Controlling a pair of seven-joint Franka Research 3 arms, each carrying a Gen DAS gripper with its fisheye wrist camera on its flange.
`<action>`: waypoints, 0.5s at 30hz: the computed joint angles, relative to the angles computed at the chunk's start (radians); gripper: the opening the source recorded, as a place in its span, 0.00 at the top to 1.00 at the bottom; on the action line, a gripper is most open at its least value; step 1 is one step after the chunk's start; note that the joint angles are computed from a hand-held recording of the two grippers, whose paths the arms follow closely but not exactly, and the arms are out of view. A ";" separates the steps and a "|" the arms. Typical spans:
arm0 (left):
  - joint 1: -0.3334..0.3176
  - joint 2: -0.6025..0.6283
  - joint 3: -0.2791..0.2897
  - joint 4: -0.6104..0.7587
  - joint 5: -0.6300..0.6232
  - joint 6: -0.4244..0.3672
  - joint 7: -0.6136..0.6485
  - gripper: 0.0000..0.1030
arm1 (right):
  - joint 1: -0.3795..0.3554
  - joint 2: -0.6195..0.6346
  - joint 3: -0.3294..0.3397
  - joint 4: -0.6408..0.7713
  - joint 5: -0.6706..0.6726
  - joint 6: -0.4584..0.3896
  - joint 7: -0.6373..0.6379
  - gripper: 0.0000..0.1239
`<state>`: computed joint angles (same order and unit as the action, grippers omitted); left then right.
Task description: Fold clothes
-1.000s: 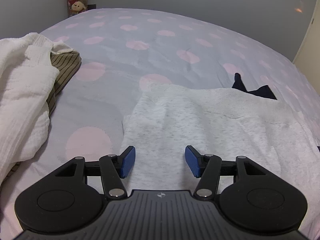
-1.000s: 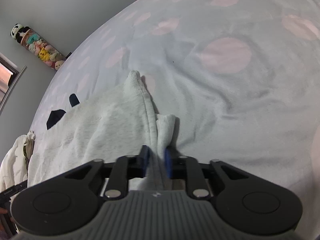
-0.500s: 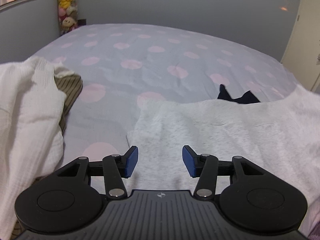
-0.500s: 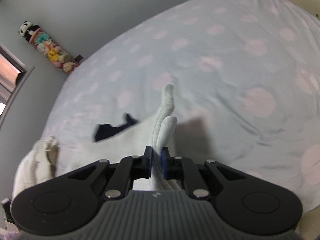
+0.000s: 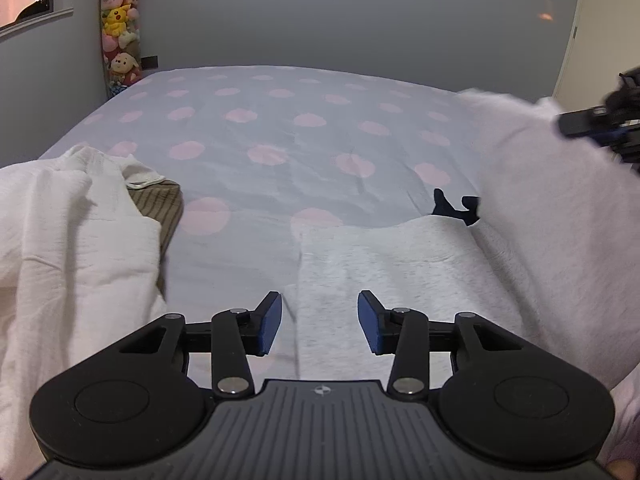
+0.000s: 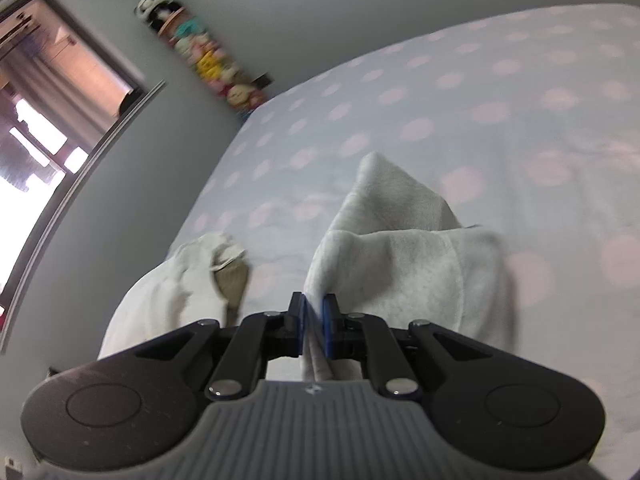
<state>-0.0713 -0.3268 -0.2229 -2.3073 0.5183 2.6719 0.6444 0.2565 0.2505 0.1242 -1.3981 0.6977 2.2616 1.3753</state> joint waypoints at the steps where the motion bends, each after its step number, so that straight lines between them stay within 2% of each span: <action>1: -0.001 -0.008 0.007 -0.008 -0.004 0.003 0.007 0.62 | 0.012 0.016 0.010 0.011 0.001 -0.003 0.009 0.91; 4: 0.002 -0.024 0.023 -0.032 -0.020 0.013 0.026 0.62 | 0.052 0.063 0.034 0.033 -0.002 0.005 0.036 0.92; 9: 0.012 -0.030 0.043 -0.066 -0.056 0.039 0.051 0.62 | 0.142 0.149 0.040 0.055 -0.102 0.086 0.142 0.92; 15: 0.022 -0.041 0.059 -0.108 -0.101 0.056 0.077 0.62 | 0.191 0.244 0.053 0.086 -0.168 0.106 0.231 0.92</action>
